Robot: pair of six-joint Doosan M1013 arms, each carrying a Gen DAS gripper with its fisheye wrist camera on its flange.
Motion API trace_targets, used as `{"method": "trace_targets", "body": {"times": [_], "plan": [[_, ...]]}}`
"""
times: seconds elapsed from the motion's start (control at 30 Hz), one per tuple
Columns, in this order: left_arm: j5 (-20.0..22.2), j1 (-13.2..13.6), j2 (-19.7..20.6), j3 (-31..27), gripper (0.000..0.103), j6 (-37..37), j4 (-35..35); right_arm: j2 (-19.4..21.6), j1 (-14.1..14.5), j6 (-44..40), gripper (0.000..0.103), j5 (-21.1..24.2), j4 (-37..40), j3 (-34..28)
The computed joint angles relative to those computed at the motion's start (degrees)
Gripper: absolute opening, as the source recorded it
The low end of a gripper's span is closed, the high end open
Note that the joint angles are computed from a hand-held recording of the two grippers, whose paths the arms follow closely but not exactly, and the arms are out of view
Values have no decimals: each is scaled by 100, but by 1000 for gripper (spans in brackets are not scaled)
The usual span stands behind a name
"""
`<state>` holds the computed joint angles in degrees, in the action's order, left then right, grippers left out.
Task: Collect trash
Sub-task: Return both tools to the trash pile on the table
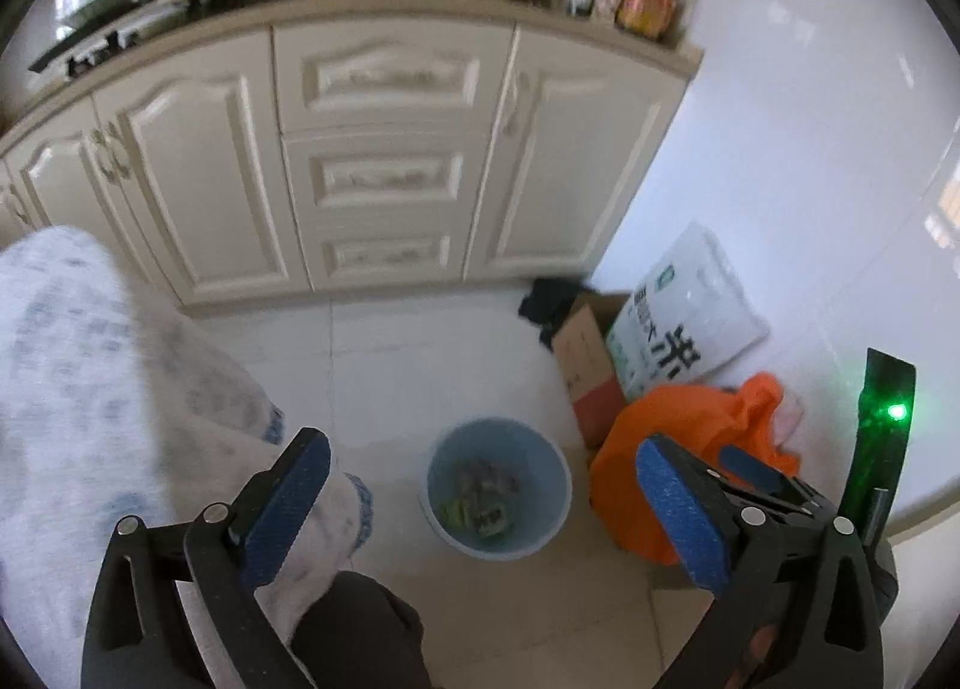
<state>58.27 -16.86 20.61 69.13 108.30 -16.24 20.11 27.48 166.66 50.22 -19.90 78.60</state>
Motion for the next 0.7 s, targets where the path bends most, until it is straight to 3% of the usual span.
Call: {"method": "trace_targets", "body": {"times": [0.33,0.5,0.7], "plan": [[-861,664,-1042,859,102,636,-668,225,485,-255,103,406,-735,-1013],[-1093,1386,-1736,1449,102,1231,-1234,455,733,-619,103,463,-908,-1607],[-1640,2028,-2361,2015,102,1540,-1512,849,1001,-1158,103,583,-1120,-2435]]}}
